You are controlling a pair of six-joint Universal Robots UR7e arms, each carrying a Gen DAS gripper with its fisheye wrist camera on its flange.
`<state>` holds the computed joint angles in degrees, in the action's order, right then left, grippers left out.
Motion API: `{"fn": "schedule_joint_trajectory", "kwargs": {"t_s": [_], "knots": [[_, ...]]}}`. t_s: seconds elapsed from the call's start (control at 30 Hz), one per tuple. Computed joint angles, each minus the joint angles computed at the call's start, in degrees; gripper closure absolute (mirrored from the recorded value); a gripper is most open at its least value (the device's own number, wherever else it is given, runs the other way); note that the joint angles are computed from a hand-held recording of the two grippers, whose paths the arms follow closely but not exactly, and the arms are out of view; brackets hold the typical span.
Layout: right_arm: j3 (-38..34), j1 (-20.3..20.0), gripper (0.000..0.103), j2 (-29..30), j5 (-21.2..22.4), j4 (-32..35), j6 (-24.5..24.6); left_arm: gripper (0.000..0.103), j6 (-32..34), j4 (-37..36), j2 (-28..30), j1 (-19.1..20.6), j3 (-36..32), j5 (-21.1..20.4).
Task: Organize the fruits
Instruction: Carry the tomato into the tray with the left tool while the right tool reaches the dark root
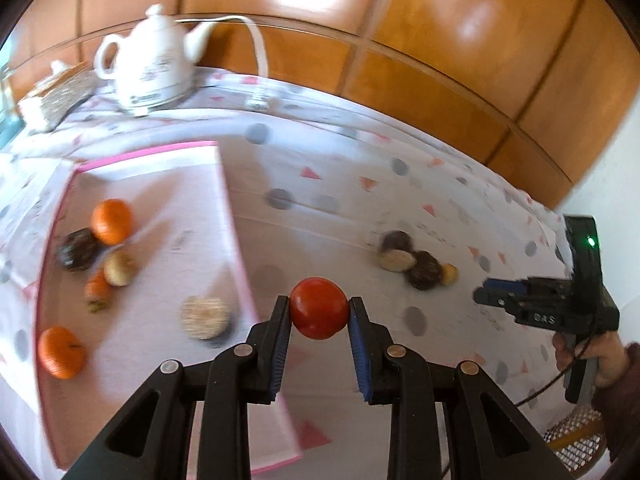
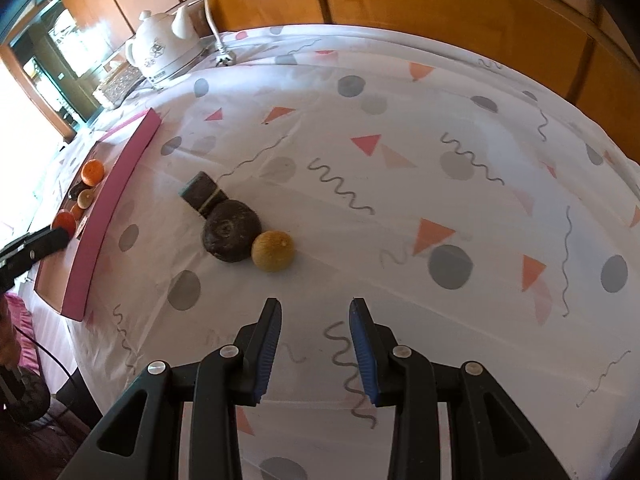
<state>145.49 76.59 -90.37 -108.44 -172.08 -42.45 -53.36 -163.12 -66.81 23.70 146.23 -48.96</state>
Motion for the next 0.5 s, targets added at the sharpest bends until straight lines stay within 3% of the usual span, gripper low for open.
{"fn": "schedule_joint_trajectory", "kwargs": {"t_s": [0.27,0.5], "knots": [[0.57,4.5,0.068,3.38,0.04,-3.94,-2.14,0.074,-10.25,12.29,-12.87,0.28,4.78,4.56],[-1.15,8.11,0.062,8.56,-2.91,-7.76,-2.86,0.074,-22.7,31.73,-27.76,-1.51,8.0,7.09]]}}
